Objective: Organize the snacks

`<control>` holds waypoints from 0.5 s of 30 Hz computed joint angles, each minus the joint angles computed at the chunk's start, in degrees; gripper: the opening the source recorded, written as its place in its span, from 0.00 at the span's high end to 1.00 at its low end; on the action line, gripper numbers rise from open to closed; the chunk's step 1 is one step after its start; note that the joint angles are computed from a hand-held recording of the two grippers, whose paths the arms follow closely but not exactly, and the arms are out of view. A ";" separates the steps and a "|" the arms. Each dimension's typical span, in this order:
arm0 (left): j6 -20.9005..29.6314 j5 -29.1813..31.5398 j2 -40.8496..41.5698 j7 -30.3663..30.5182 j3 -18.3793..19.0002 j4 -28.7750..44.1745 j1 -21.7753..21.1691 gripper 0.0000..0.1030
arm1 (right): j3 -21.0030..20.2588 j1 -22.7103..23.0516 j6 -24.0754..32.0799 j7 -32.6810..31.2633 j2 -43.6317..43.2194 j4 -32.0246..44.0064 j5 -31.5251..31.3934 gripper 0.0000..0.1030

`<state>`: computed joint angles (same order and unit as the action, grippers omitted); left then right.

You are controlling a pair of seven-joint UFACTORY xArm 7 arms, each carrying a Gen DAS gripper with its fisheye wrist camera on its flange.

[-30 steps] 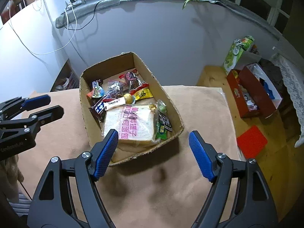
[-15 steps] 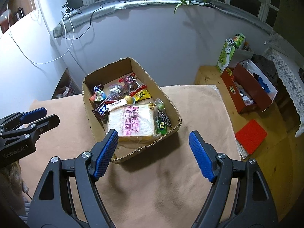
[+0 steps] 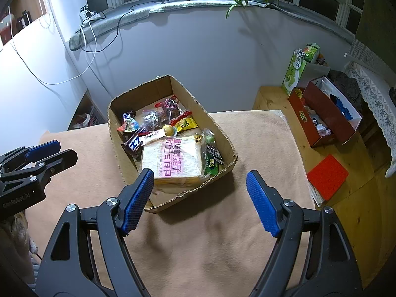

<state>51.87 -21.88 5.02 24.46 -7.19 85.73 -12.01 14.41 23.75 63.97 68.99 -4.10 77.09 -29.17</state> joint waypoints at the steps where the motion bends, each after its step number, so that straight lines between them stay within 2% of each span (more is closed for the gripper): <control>1: 0.02 -0.01 -0.02 -0.06 -0.01 -0.01 0.00 0.46 | 0.02 0.02 0.07 -0.03 0.05 0.08 0.00 0.23; 15: 0.52 -0.45 -0.46 -0.10 0.03 -0.15 -0.03 0.46 | 0.04 0.22 0.02 0.33 0.06 0.13 -0.10 0.23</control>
<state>52.39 -22.33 4.56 24.36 -7.17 85.57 -12.05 14.45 23.97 63.99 69.32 -4.04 77.22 -29.26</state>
